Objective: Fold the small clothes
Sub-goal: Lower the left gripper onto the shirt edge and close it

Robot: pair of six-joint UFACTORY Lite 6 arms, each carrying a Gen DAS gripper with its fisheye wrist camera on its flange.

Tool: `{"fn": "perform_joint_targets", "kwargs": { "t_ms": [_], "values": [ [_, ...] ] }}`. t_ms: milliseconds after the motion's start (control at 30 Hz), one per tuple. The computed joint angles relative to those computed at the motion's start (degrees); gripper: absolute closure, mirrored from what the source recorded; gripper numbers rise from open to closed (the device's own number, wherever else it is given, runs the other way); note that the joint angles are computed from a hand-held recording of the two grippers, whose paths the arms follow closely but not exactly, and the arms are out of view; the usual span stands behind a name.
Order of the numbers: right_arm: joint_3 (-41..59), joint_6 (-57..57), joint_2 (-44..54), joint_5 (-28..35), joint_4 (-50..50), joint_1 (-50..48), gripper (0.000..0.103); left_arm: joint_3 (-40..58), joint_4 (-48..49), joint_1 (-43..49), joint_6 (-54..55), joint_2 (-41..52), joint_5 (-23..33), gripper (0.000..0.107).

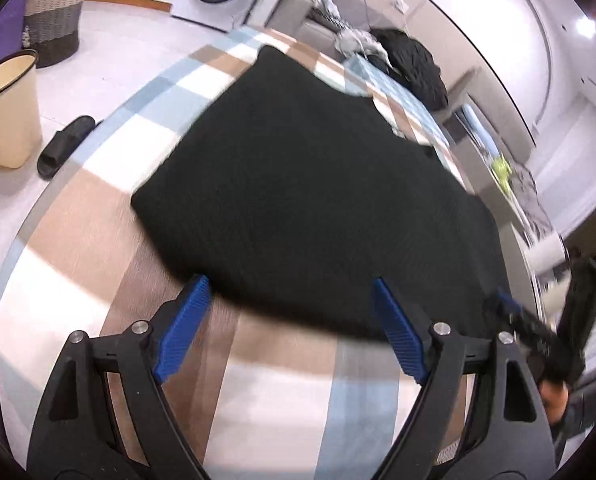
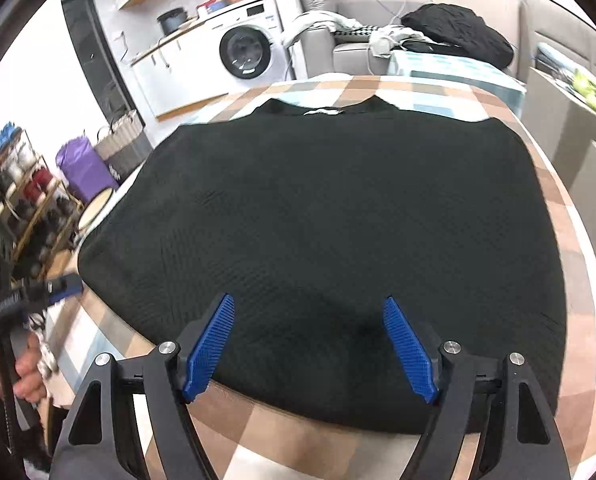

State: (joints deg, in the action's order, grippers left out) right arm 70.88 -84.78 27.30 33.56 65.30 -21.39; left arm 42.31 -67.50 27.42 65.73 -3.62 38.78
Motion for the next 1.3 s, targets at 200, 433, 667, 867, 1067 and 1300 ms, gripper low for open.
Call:
{"fn": "perform_joint_targets", "kwargs": {
  "t_ms": [200,433,667,867,1067,1300],
  "values": [
    [-0.9,-2.7,-0.4,-2.7,2.5,4.0,0.024,6.2,-11.4,-7.9,1.3,7.5,-10.8,0.027],
    [-0.4,-1.0,0.2,-4.7,2.1,4.9,0.024,12.1,-20.4,-9.0,5.6,15.2,-14.5,0.061],
    [1.2,3.6,2.5,-7.4,-0.6,5.4,0.024,12.2,-23.2,-9.6,8.9,15.3,-15.8,0.093],
    [1.9,4.3,3.0,-7.1,-1.6,4.7,0.024,5.8,-14.2,-6.4,3.6,7.7,-12.6,0.092],
    [3.6,5.3,4.1,-6.7,-3.1,5.0,0.024,2.9,-9.9,-2.7,-1.0,5.9,-11.5,0.067],
    [3.9,4.7,4.5,-6.9,-3.2,4.9,0.024,3.8,-8.2,-1.9,-1.2,5.8,-15.7,0.049]
  ]
}}
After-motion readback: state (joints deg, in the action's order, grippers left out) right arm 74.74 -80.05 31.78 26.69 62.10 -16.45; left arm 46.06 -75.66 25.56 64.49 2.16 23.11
